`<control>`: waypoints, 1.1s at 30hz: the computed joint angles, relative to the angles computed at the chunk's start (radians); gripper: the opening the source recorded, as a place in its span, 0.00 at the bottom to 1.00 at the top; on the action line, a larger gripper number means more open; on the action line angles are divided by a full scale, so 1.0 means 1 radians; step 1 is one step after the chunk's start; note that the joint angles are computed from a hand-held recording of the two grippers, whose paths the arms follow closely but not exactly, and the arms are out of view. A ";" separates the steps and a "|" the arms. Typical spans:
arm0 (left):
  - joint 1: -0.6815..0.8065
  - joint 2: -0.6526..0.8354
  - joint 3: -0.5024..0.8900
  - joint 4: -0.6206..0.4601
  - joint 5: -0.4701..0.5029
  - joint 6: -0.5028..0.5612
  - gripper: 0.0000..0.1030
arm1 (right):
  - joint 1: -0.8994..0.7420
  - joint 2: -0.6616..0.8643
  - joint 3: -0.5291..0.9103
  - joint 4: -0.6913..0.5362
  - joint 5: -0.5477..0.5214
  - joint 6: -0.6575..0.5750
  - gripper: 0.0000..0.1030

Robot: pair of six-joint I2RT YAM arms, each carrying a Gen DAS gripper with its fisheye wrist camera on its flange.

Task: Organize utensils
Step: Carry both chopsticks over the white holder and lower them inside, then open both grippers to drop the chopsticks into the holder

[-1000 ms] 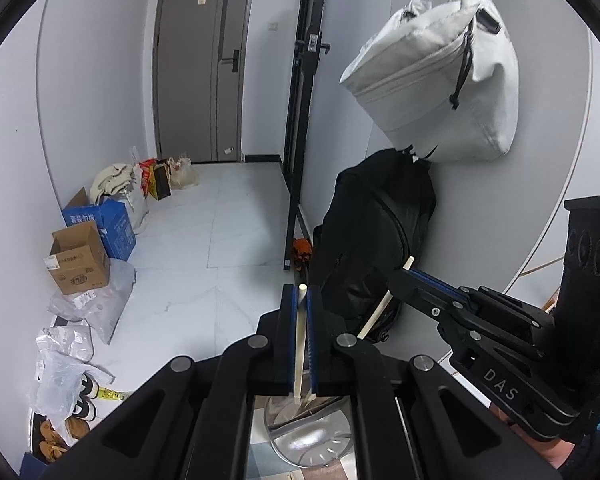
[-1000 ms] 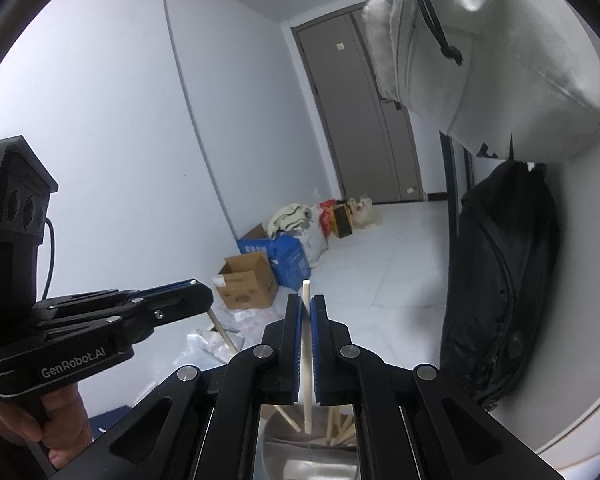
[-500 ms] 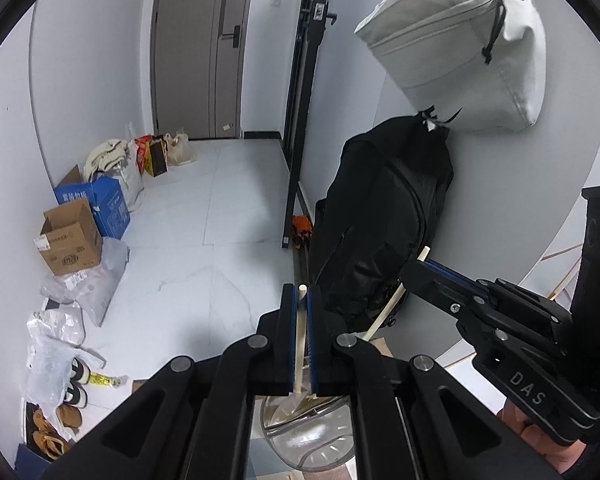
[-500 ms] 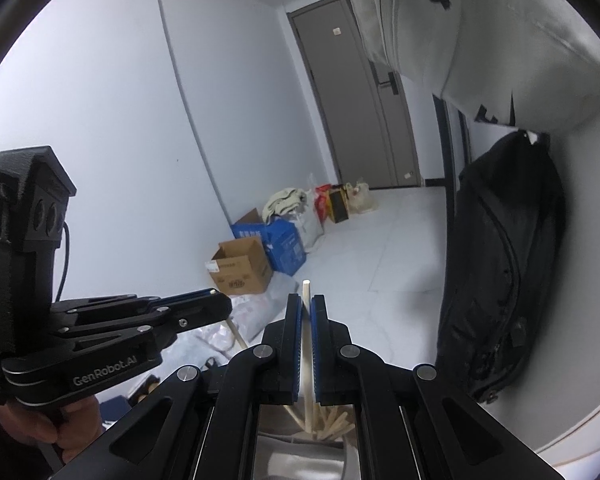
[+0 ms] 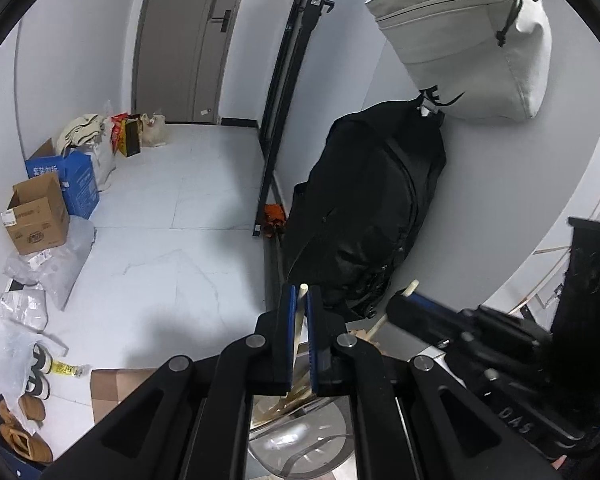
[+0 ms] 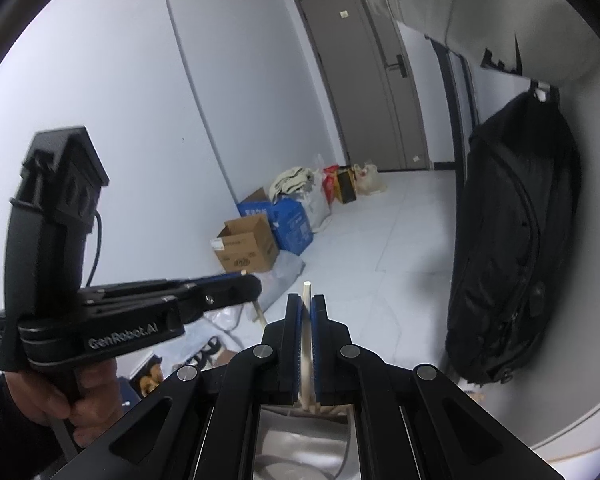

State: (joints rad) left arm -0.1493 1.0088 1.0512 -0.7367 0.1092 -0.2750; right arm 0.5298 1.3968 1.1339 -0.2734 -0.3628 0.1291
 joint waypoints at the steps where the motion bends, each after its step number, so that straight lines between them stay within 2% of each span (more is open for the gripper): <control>1: 0.010 0.004 0.004 -0.005 0.038 0.004 0.01 | -0.002 0.004 0.003 -0.006 -0.005 -0.002 0.04; 3: 0.022 0.024 0.016 -0.031 0.086 0.025 0.04 | -0.009 0.001 -0.005 -0.010 -0.021 -0.011 0.05; 5: 0.008 0.033 0.018 -0.046 0.064 0.037 0.04 | -0.014 -0.010 -0.016 -0.018 -0.032 -0.015 0.07; 9: 0.041 0.026 -0.001 -0.065 0.112 0.035 0.06 | -0.028 -0.046 -0.040 -0.050 -0.045 0.008 0.11; 10: 0.045 0.019 -0.005 -0.069 0.107 0.031 0.07 | -0.031 -0.055 -0.043 -0.062 -0.041 0.010 0.14; 12: 0.041 -0.004 -0.014 -0.080 0.067 0.012 0.08 | -0.039 -0.080 -0.060 -0.077 -0.035 0.015 0.14; 14: 0.064 -0.035 -0.026 -0.101 0.086 0.005 0.09 | -0.048 -0.109 -0.083 -0.083 -0.027 0.027 0.17; 17: 0.024 -0.091 -0.036 -0.129 -0.005 -0.027 0.15 | -0.065 -0.150 -0.115 -0.097 -0.034 0.048 0.19; 19: -0.019 -0.127 -0.047 -0.138 -0.101 -0.075 0.25 | -0.066 -0.182 -0.140 -0.102 -0.021 0.061 0.20; 20: -0.037 -0.139 -0.051 -0.144 -0.143 -0.091 0.27 | -0.067 -0.201 -0.152 -0.106 -0.023 0.070 0.21; 26: -0.164 -0.232 -0.063 -0.216 -0.303 -0.244 0.29 | -0.031 -0.290 -0.179 -0.129 0.002 0.082 0.28; 28: -0.194 -0.236 -0.058 -0.238 -0.337 -0.274 0.41 | -0.019 -0.328 -0.192 -0.141 0.009 0.084 0.32; 31: -0.301 -0.264 -0.060 -0.282 -0.454 -0.341 0.49 | -0.010 -0.369 -0.208 -0.154 0.018 0.091 0.34; 33: -0.360 -0.267 -0.056 -0.312 -0.512 -0.371 0.49 | -0.006 -0.406 -0.224 -0.162 0.019 0.096 0.38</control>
